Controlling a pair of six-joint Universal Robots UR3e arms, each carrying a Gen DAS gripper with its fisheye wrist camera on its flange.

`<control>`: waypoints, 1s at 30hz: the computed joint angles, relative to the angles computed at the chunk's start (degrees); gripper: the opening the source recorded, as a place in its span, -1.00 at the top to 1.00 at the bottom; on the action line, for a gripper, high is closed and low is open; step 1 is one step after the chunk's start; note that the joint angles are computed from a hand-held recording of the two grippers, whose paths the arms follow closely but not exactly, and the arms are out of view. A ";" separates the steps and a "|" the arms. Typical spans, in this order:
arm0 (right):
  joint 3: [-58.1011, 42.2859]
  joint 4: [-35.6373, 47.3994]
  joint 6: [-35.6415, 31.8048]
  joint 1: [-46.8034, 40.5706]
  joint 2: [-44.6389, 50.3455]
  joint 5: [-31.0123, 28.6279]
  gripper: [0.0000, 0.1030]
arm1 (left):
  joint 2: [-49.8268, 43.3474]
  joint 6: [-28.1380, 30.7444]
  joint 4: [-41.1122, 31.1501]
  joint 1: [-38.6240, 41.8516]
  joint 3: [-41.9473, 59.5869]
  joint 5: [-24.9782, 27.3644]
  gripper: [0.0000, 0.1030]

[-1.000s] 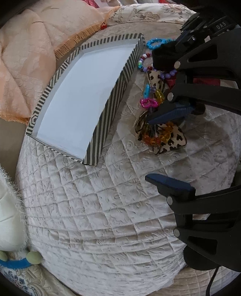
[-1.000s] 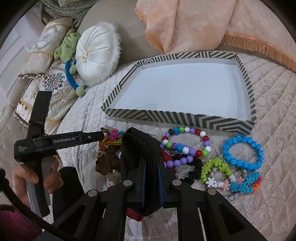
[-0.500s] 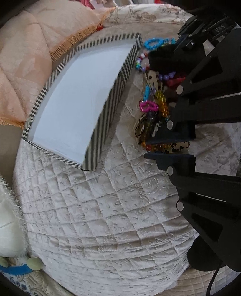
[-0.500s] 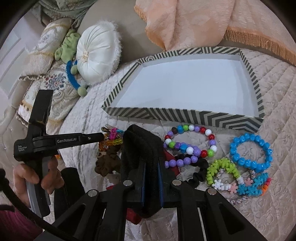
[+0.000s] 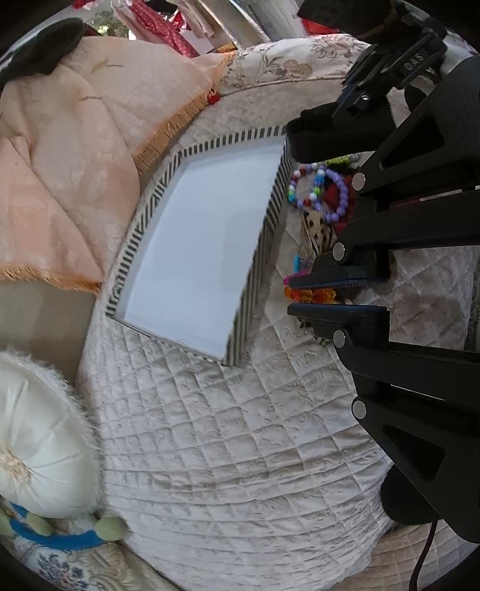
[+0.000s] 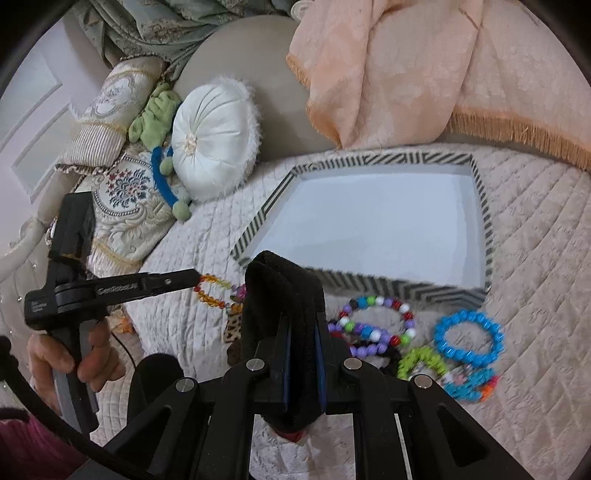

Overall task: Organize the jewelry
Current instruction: 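Grasp the rainbow crystal bead bracelet with the left tool while the right tool lifts the scrunchie, then lower the bracelet into the tray with the left tool while the right tool releases the scrunchie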

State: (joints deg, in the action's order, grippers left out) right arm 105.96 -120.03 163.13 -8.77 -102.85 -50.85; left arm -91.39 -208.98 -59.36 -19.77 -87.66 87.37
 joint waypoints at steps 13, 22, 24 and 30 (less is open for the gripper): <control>-12.75 -6.31 7.42 -0.18 13.23 -7.82 0.80 | -11.13 2.40 -5.33 -0.12 21.28 3.86 0.88; -24.80 -10.94 12.05 4.85 29.37 -21.61 0.81 | -25.59 2.80 -6.69 2.26 32.16 4.31 0.88; -24.87 -10.79 11.88 5.02 30.44 -24.09 0.80 | -26.81 2.64 -6.29 2.68 31.05 4.93 0.88; -24.58 -8.60 10.67 3.84 32.58 -23.14 0.80 | -26.04 1.37 -2.98 4.82 22.04 5.77 0.88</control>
